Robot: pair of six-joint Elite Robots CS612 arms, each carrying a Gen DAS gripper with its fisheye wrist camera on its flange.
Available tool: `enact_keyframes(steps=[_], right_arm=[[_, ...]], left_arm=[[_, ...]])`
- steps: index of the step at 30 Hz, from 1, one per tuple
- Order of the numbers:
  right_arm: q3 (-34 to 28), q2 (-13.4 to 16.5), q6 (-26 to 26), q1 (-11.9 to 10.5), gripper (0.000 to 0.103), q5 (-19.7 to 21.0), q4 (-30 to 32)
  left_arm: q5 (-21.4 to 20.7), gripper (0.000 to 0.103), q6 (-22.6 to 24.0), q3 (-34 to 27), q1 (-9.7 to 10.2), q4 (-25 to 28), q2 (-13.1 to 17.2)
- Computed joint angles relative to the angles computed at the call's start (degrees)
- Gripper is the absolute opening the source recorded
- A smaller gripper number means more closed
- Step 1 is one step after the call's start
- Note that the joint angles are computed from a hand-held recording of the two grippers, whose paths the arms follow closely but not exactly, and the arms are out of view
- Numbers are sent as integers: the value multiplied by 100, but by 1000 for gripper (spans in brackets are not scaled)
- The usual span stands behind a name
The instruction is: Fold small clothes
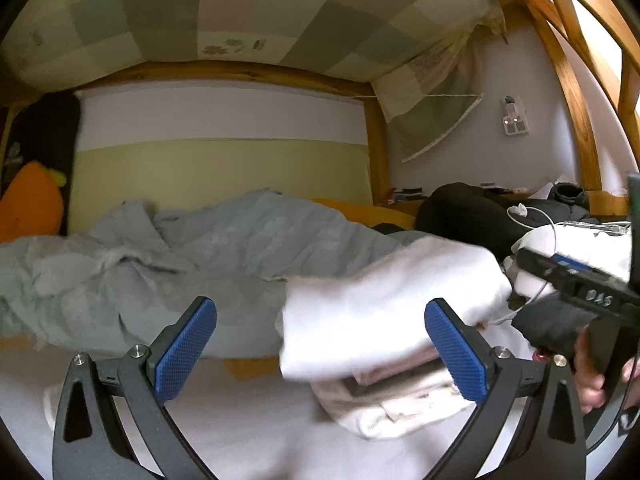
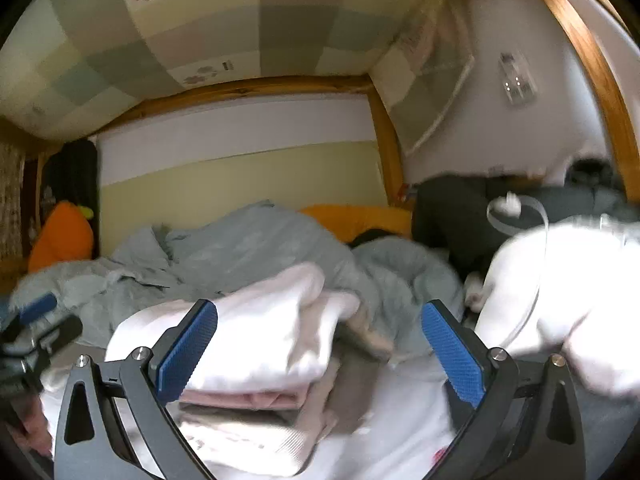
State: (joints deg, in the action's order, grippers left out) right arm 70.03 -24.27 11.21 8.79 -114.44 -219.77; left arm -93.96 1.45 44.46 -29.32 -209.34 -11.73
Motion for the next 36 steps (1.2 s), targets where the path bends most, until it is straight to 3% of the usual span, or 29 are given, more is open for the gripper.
enact_keyframes(steps=[3,8,16,36], right_arm=[[-38,23,-4,-6,102,317,444],[-253,203,-492,111,102,77,389],[-249,228,-541,147,102,-3,324],[-332,297,-971,268,102,-202,181]], left_arm=[[11,103,92,130,-49,-173,42],[46,103,176,104,-68,-280,101],[464,103,104,206,-105,-783,124],[625,103,203,197,-148,-603,113]])
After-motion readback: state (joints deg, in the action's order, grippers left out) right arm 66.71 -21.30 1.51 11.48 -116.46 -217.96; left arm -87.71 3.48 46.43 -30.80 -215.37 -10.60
